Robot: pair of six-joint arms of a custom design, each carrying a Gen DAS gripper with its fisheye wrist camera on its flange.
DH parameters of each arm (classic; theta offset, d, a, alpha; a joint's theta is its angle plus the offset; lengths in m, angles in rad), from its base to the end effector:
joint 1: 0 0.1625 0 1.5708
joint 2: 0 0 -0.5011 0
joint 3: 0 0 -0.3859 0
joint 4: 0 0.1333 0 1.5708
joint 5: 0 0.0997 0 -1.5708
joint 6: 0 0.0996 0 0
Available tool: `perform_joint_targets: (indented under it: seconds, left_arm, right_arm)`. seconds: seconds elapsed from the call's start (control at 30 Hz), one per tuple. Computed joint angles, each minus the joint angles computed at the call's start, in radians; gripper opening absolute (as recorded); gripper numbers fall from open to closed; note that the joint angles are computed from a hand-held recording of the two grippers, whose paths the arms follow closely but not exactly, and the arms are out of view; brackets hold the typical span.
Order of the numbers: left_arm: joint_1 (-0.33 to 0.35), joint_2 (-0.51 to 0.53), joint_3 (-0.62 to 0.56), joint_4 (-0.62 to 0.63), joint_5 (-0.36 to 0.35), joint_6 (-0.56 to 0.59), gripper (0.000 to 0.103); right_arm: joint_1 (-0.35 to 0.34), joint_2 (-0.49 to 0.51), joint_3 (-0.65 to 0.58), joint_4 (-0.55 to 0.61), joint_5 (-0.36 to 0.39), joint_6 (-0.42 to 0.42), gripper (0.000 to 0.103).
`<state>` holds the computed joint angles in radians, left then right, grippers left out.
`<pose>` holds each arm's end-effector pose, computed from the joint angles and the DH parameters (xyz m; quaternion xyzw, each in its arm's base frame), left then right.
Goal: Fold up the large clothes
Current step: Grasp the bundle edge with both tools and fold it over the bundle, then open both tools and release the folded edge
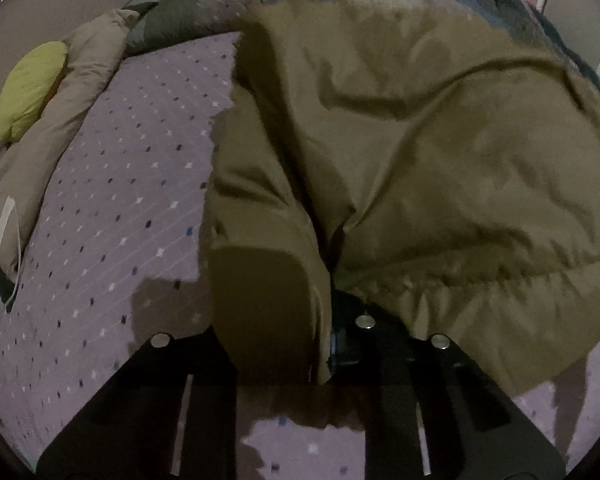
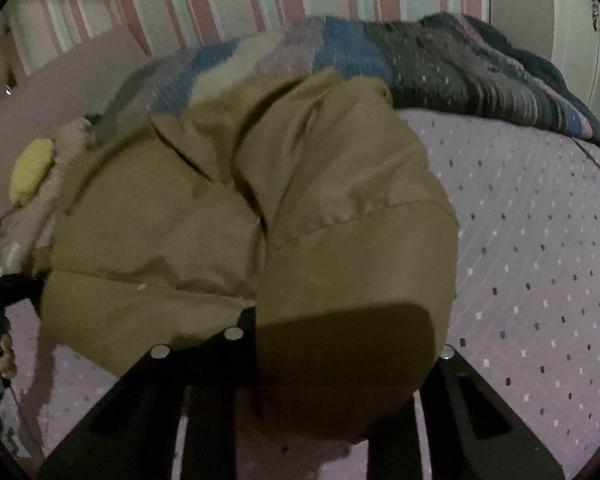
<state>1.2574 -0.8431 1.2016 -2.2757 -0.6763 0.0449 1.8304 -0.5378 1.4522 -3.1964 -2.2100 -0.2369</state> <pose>-0.0489 -0.8352 0.3765 0.0849 0.8872 -0.2110 0.4014 0.2751 -0.7480 0.1180 0.1126 -0.8896 0.3338 0.2908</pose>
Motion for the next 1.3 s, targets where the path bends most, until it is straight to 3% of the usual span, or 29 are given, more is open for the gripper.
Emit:
perform_joint_targets:
  seconds: [0.2, 0.33, 0.47, 0.6, 0.73, 0.8, 0.83, 0.87, 0.9, 0.93, 0.97, 1.17, 1.3]
  left_arm:
    - [-0.077, -0.135, 0.174, -0.048, -0.030, -0.055, 0.015]
    - [-0.127, -0.244, 0.332, -0.080, -0.023, -0.072, 0.015]
    - [-0.171, -0.337, 0.494, -0.103, 0.000, -0.106, 0.016]
    - [-0.140, -0.358, 0.544, -0.069, -0.039, -0.151, 0.020]
    - [-0.106, -0.331, 0.595, -0.165, -0.048, -0.108, 0.034]
    - [-0.100, -0.344, 0.619, -0.191, -0.046, -0.085, 0.040]
    - [-0.099, -0.345, 0.623, -0.196, -0.057, -0.087, 0.043]
    - [-0.096, -0.353, 0.622, -0.191, -0.065, -0.091, 0.053]
    - [-0.097, -0.365, 0.635, -0.199, -0.044, -0.093, 0.063]
    - [-0.103, -0.369, 0.647, -0.227, -0.017, -0.084, 0.083]
    - [-0.109, -0.381, 0.665, -0.270, 0.011, -0.062, 0.089]
    - [-0.130, -0.442, 0.676, -0.273, 0.027, -0.050, 0.089]
    - [-0.158, -0.443, 0.703, -0.341, 0.051, 0.006, 0.089]
  right_arm:
    - [0.052, -0.098, 0.178, -0.166, -0.017, -0.069, 0.022]
    - [0.095, -0.171, 0.315, -0.270, -0.081, -0.116, 0.021]
    - [0.118, -0.213, 0.421, -0.290, -0.168, -0.144, 0.021]
    - [0.069, -0.223, 0.505, -0.243, -0.188, -0.089, 0.023]
    - [0.023, -0.226, 0.539, -0.201, -0.157, -0.006, 0.033]
    - [0.011, -0.250, 0.563, -0.200, -0.132, 0.029, 0.042]
    - [0.006, -0.258, 0.566, -0.186, -0.120, 0.054, 0.052]
    - [-0.006, -0.286, 0.584, -0.163, -0.090, 0.106, 0.060]
    - [-0.015, -0.295, 0.596, -0.164, -0.068, 0.129, 0.061]
    - [-0.027, -0.317, 0.620, -0.169, -0.033, 0.156, 0.063]
    - [-0.031, -0.329, 0.638, -0.184, -0.026, 0.165, 0.068]
    - [-0.007, -0.352, 0.707, -0.321, -0.086, 0.157, 0.076]
    - [0.050, -0.292, 0.682, -0.546, -0.224, 0.022, 0.078]
